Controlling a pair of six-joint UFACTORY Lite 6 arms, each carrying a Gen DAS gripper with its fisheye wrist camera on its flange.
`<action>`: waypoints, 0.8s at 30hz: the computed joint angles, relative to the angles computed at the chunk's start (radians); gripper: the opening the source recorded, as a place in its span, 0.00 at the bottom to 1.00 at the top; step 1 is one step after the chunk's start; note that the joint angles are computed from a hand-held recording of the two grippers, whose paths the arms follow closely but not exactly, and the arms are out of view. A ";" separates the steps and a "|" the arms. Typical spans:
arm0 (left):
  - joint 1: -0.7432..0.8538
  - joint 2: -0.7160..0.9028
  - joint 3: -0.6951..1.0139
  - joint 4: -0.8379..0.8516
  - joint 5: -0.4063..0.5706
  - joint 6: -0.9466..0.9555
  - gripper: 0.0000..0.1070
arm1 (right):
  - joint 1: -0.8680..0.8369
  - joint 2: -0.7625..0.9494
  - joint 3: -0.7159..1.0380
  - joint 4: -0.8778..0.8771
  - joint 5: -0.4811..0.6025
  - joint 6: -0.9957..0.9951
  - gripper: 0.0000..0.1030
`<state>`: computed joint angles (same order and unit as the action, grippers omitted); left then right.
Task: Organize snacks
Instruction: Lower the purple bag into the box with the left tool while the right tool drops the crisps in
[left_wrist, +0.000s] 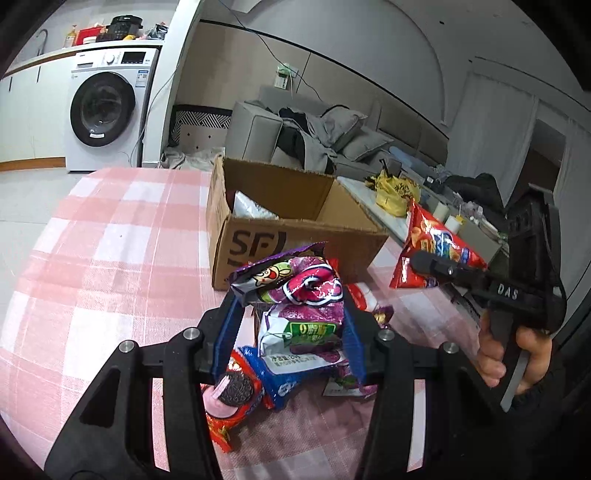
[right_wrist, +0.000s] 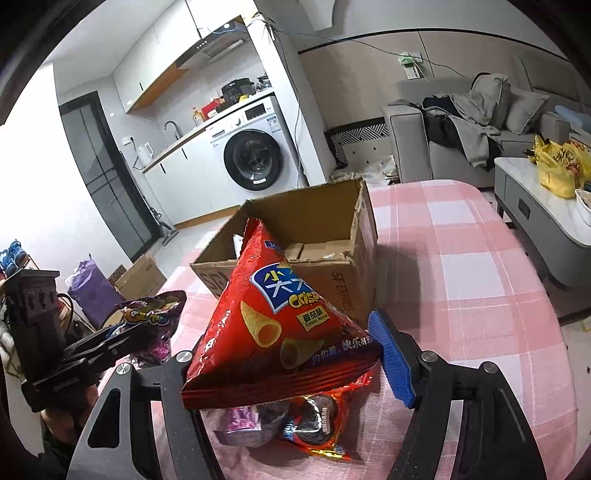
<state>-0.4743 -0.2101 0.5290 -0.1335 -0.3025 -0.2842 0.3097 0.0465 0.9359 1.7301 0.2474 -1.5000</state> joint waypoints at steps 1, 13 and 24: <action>0.001 -0.012 0.004 0.003 0.011 -0.004 0.44 | 0.003 -0.005 -0.001 -0.001 -0.003 0.001 0.69; -0.008 -0.063 0.130 -0.473 0.130 0.516 0.44 | 0.032 -0.042 0.076 -0.304 -0.032 0.302 0.69; 0.025 0.012 0.304 -0.754 0.182 0.837 0.44 | 0.039 0.035 0.210 -0.545 -0.039 0.532 0.69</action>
